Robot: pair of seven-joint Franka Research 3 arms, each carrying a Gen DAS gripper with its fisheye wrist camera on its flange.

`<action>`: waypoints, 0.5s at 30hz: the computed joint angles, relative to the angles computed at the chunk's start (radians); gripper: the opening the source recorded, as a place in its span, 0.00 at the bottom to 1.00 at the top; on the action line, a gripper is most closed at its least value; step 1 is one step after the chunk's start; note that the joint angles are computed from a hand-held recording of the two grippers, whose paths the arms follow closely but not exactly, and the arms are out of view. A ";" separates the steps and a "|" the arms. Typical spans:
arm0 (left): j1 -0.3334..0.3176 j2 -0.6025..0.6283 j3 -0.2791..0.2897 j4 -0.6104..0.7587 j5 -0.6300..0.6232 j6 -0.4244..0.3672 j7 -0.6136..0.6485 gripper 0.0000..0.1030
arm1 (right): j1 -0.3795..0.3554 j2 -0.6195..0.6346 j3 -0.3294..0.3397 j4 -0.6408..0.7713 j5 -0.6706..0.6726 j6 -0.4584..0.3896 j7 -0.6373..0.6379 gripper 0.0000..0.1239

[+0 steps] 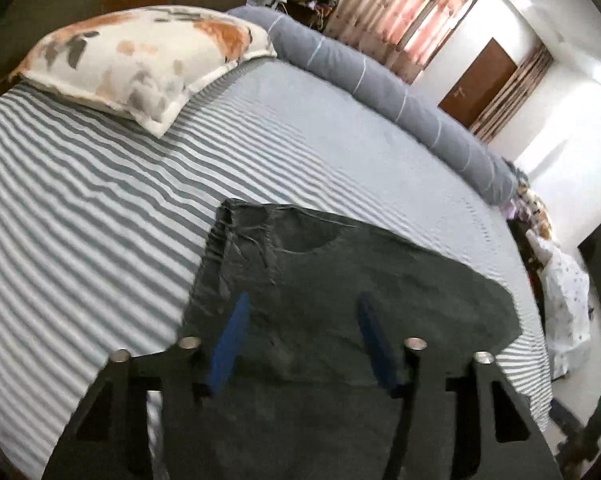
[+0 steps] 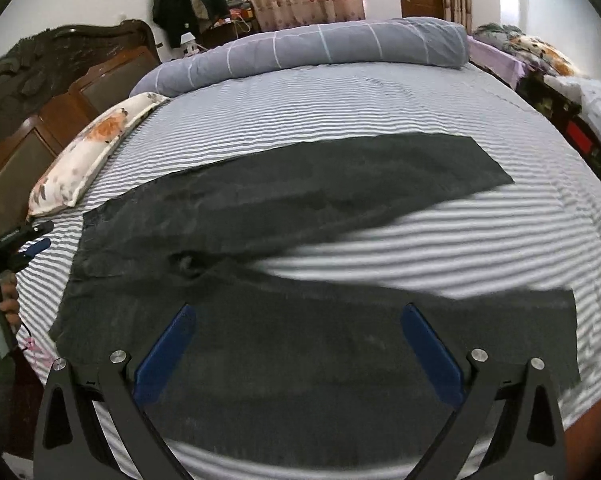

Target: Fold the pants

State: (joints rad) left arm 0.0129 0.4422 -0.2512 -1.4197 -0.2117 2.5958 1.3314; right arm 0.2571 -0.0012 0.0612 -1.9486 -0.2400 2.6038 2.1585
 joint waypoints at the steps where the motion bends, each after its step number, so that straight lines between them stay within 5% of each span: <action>1: 0.010 0.028 -0.008 0.026 -0.011 -0.006 0.020 0.41 | 0.001 0.028 0.001 0.028 0.002 -0.006 -0.008 0.82; 15: 0.066 0.257 -0.066 0.233 -0.075 -0.037 0.126 0.37 | 0.090 0.271 -0.054 0.278 0.019 -0.110 -0.066 0.82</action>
